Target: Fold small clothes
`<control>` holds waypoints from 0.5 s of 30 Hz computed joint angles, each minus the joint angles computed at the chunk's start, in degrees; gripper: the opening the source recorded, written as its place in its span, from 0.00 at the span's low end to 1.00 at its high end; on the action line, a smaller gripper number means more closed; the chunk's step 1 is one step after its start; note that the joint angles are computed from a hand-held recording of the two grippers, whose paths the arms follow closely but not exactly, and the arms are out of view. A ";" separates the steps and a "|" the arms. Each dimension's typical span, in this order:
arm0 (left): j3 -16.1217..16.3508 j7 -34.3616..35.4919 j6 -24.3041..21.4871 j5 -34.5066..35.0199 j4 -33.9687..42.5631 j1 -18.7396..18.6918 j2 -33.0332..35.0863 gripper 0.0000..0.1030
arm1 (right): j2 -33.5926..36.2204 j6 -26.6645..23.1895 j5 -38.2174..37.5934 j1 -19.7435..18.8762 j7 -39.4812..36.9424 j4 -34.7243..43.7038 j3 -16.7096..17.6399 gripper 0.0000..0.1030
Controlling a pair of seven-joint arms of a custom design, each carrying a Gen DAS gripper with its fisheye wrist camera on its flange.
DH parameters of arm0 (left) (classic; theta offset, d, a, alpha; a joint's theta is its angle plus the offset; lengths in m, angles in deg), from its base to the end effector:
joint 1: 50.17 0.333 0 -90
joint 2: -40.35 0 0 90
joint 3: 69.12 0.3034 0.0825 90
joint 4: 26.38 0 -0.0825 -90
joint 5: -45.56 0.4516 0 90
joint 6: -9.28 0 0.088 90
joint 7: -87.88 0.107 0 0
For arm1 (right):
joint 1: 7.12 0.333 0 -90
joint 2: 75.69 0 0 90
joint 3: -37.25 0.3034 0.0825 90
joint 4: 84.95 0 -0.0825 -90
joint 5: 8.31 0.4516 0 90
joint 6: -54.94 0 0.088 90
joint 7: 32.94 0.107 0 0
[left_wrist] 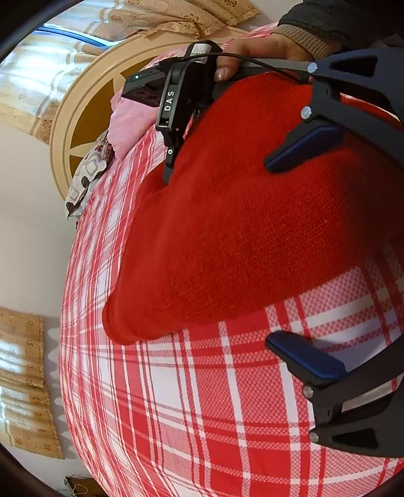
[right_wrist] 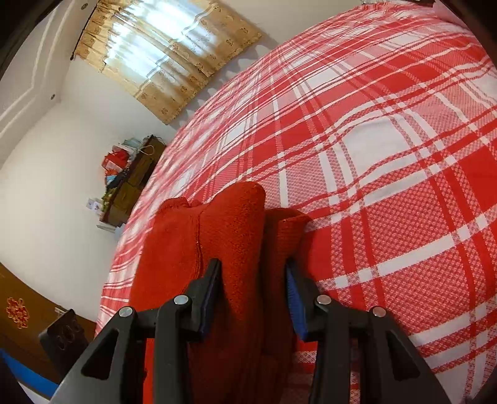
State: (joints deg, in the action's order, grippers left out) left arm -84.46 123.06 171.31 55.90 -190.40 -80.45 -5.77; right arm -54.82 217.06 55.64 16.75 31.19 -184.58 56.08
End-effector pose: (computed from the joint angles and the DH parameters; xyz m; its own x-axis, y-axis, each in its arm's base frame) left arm 0.2940 -0.2951 0.4369 -0.1047 -0.9437 0.3138 -0.7581 -0.1284 -0.6393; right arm 0.5869 0.4497 0.3904 0.3163 -0.6455 -0.6952 -0.8841 0.0653 -0.4628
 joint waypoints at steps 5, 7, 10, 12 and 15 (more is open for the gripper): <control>1.99 1.94 3.23 -0.79 -0.36 -1.67 0.98 0.87 | -0.07 1.13 -3.55 1.46 2.20 -0.28 -1.26 0.36; 2.94 3.00 4.51 -1.47 -0.27 -2.49 1.72 0.83 | -0.09 1.60 -5.36 1.67 3.31 -0.41 -1.30 0.36; 2.63 3.15 4.64 -1.95 0.01 -2.36 1.98 0.79 | 0.13 1.45 -5.48 1.03 3.54 -0.27 -0.69 0.35; 1.15 2.51 3.44 -1.62 0.71 -1.43 2.04 0.76 | 0.21 1.70 -6.06 1.01 3.87 -0.20 -0.59 0.35; -0.18 1.58 1.42 -1.08 1.64 -0.78 2.02 0.69 | 0.06 2.90 -6.16 0.81 2.76 -0.57 0.01 0.31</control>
State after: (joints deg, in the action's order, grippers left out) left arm -84.64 124.64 172.72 54.81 -188.76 -81.24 -3.75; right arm -54.76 219.97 49.48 17.56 33.95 -185.16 56.10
